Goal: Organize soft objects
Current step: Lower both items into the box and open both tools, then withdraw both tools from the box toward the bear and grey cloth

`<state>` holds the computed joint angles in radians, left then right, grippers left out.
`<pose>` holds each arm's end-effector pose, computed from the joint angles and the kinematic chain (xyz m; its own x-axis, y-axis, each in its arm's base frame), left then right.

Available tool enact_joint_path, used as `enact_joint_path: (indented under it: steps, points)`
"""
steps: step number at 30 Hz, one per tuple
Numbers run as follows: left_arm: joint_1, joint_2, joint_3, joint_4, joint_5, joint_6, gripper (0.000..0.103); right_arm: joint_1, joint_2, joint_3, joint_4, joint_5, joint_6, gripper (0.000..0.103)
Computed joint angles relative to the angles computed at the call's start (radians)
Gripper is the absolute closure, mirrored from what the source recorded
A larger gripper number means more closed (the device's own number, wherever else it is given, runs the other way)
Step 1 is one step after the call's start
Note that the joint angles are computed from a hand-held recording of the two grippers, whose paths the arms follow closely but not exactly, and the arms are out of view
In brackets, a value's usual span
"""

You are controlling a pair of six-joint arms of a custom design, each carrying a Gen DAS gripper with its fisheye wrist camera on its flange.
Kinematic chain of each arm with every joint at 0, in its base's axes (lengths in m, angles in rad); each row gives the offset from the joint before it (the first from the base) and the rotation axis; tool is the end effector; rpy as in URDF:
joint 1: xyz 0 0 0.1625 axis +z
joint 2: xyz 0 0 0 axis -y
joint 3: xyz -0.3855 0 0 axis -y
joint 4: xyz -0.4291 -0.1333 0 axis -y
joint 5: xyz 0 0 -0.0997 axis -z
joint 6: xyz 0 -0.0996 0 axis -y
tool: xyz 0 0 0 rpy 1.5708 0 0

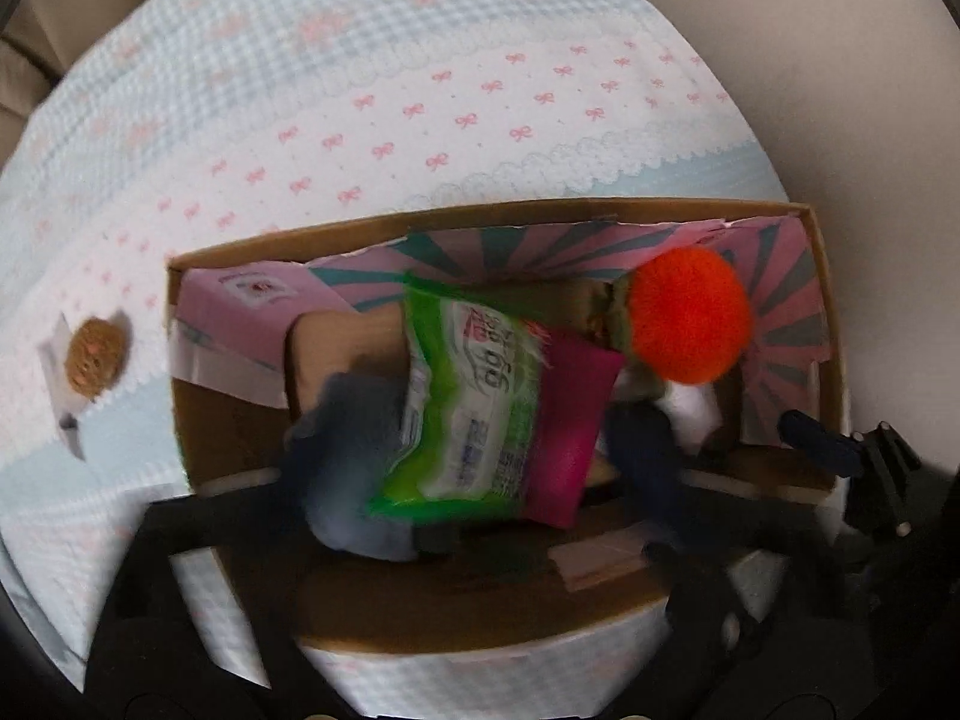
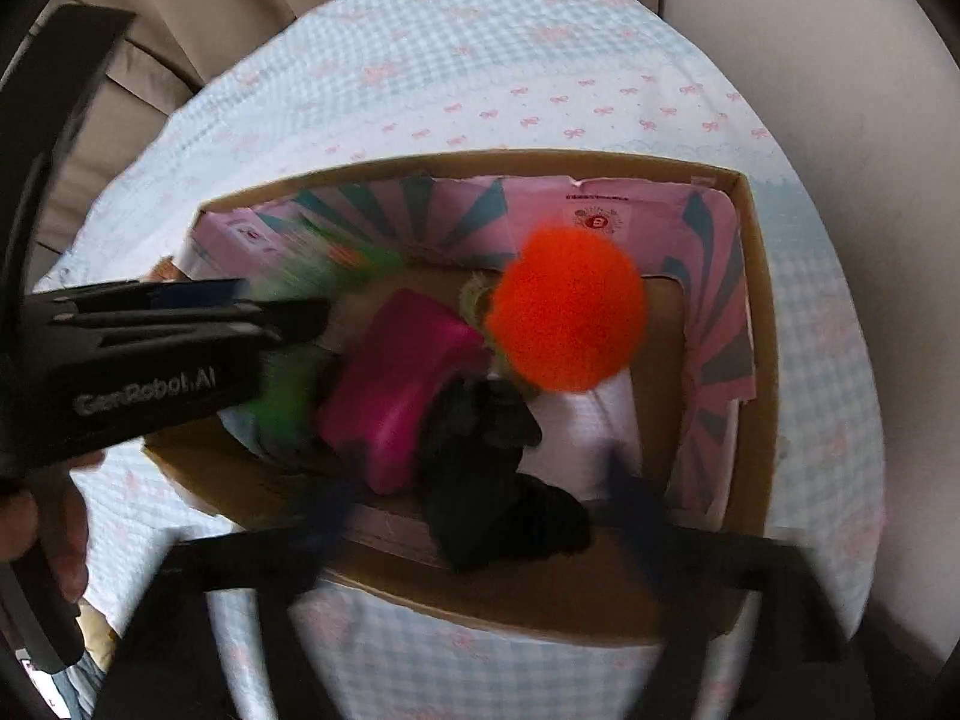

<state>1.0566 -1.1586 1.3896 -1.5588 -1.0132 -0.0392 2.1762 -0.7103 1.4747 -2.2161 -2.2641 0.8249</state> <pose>-0.1570 -0.6562 0.3114 -0.6944 0.4947 -0.5226 0.4505 0.8652 0.2203 0.4510 -0.5293 0.0290 -0.8149 0.2602 0.5179 0.0493 0.9214 -0.3854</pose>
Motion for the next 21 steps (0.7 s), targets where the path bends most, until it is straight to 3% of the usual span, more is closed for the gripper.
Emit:
enact_joint_path:
  steps: [11, 21]
  points:
    - [-0.017, -0.015, -0.019, -0.002, -0.002, -0.004, 0.0, 0.019, -0.02, 0.034, -0.035, -0.003, 0.041, 0.0]
    - [-0.067, -0.102, -0.023, 0.024, -0.019, 0.011, 0.0, 0.081, -0.032, -0.018, 0.046, -0.072, 0.099, 0.0]
